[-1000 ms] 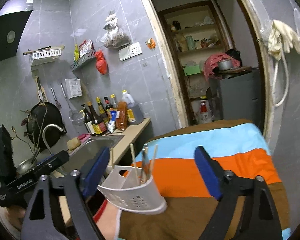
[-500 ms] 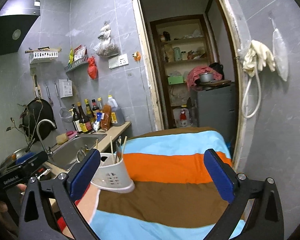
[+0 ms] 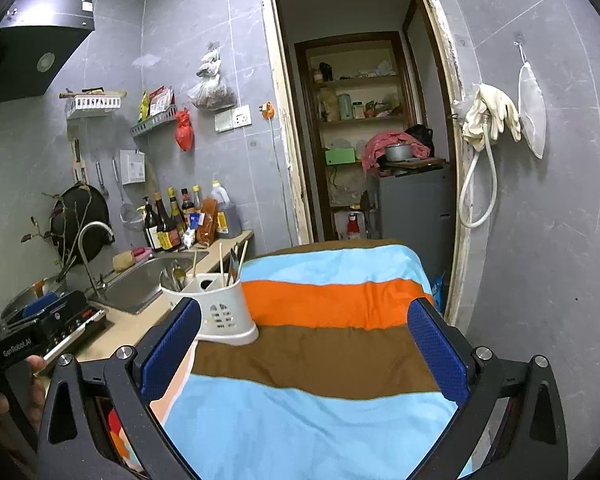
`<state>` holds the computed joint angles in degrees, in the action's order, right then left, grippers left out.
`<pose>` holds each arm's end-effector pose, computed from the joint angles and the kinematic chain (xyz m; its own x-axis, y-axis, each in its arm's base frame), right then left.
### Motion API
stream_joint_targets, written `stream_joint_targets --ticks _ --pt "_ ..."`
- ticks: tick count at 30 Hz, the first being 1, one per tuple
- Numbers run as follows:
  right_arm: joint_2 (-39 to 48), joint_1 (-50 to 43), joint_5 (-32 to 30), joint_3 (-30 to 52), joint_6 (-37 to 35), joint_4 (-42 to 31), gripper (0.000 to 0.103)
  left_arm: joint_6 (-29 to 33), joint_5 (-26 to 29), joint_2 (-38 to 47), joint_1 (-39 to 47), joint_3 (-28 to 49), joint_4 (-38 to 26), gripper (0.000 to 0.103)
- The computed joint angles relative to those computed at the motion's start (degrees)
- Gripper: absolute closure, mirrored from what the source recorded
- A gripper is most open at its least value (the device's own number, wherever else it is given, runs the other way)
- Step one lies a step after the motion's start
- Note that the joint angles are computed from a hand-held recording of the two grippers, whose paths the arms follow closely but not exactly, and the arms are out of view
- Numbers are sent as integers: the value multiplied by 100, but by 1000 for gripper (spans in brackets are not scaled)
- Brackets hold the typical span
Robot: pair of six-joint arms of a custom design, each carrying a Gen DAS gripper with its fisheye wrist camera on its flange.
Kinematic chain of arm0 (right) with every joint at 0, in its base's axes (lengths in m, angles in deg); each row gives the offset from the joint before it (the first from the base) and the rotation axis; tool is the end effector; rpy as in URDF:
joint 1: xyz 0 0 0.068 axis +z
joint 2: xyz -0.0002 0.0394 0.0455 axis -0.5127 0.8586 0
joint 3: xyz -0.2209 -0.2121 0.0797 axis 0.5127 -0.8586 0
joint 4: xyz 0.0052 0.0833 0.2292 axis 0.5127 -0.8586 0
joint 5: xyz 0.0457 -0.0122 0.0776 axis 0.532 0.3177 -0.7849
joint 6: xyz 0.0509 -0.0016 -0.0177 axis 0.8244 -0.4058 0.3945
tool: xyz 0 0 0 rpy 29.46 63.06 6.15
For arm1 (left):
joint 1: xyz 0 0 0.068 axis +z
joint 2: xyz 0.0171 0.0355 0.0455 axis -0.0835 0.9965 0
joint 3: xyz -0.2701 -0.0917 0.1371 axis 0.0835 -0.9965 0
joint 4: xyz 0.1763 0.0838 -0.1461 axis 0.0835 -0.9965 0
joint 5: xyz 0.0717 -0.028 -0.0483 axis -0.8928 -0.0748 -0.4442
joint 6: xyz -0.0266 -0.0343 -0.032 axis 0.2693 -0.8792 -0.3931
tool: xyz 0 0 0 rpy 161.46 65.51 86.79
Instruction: Organize utensils
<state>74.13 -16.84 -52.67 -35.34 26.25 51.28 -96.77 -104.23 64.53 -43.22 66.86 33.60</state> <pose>0.3087 0.0784 0.2642 -0.3694 0.0681 -0.9268 -0.2223 0.9619 0.1593 0.2514 -0.1701 0.2368 -0.3351 -0.1825 -0.9243 -0.1443 0.9794 -0.1411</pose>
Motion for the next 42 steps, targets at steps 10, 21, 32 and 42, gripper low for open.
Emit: stream_joint_targets --ticks 10,21,32,42 --pt "-77 -121 -129 -202 -3 7 2 -97 -199 64 -261 16 -87 0" --pt "-50 -132 -155 -168 -7 -86 2 -112 -198 112 -281 27 -59 0" --pt "-14 -145 -176 -163 -9 -77 2 -99 -198 132 -288 48 -71 0" --pt "26 -147 -170 -142 0 -77 2 -131 -239 173 -333 91 -99 0"
